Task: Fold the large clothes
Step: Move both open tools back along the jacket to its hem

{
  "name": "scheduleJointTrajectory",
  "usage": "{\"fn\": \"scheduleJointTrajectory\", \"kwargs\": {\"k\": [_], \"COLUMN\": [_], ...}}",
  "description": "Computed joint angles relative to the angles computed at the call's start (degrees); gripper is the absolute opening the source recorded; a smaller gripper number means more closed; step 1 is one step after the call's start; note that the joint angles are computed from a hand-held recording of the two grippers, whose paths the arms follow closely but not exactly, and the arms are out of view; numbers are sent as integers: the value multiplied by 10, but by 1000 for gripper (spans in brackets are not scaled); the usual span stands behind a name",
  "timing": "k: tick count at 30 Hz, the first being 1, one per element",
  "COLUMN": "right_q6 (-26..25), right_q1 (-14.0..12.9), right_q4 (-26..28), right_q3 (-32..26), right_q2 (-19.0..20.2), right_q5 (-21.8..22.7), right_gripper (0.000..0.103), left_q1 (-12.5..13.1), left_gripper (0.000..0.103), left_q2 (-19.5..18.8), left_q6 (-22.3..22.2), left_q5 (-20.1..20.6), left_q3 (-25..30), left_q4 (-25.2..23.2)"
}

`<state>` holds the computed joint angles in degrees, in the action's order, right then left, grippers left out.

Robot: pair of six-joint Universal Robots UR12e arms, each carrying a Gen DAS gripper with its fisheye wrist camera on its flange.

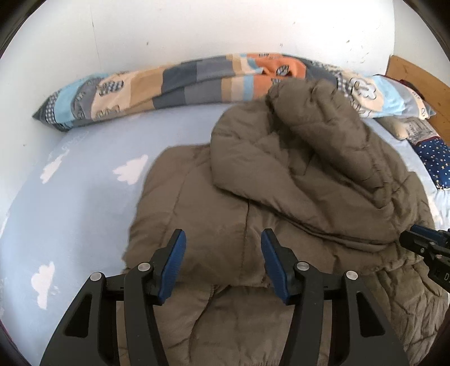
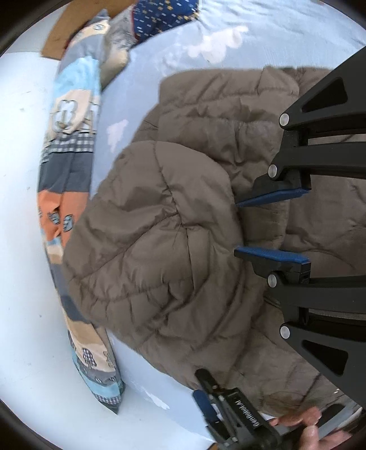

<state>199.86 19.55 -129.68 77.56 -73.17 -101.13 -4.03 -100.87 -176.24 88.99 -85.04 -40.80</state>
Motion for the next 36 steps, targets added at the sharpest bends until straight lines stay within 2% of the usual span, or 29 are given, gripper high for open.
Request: {"fn": "scheduleJointTrajectory", "kwargs": {"k": [5, 8, 13, 20, 25, 28, 31, 36], "right_q6": [-29, -29, -8, 41, 81, 110, 125, 109], "right_q1": [19, 27, 33, 39, 49, 58, 65, 76], "right_q4": [-14, -25, -34, -23, 6, 26, 45, 81], "right_q3": [27, 46, 82, 152, 201, 216, 225, 220], "right_q2": [-28, -47, -79, -135, -174, -187, -192, -180], "right_q5": [-33, -45, -42, -24, -27, -33, -32, -50], "right_gripper": [32, 32, 32, 32, 32, 32, 32, 32], "left_q1": [3, 7, 23, 45, 65, 64, 63, 44], "left_gripper": [55, 55, 55, 55, 55, 55, 56, 60], "left_q2": [34, 59, 104, 165, 206, 222, 229, 227], "left_q6": [32, 43, 16, 22, 31, 34, 29, 57], "left_q5": [-5, -11, -45, -61, -61, -47, -50, -7], "left_q3": [-34, -60, -100, -162, -207, -223, -231, -243], "left_q4": [33, 43, 15, -17, -60, -91, -117, -99]}}
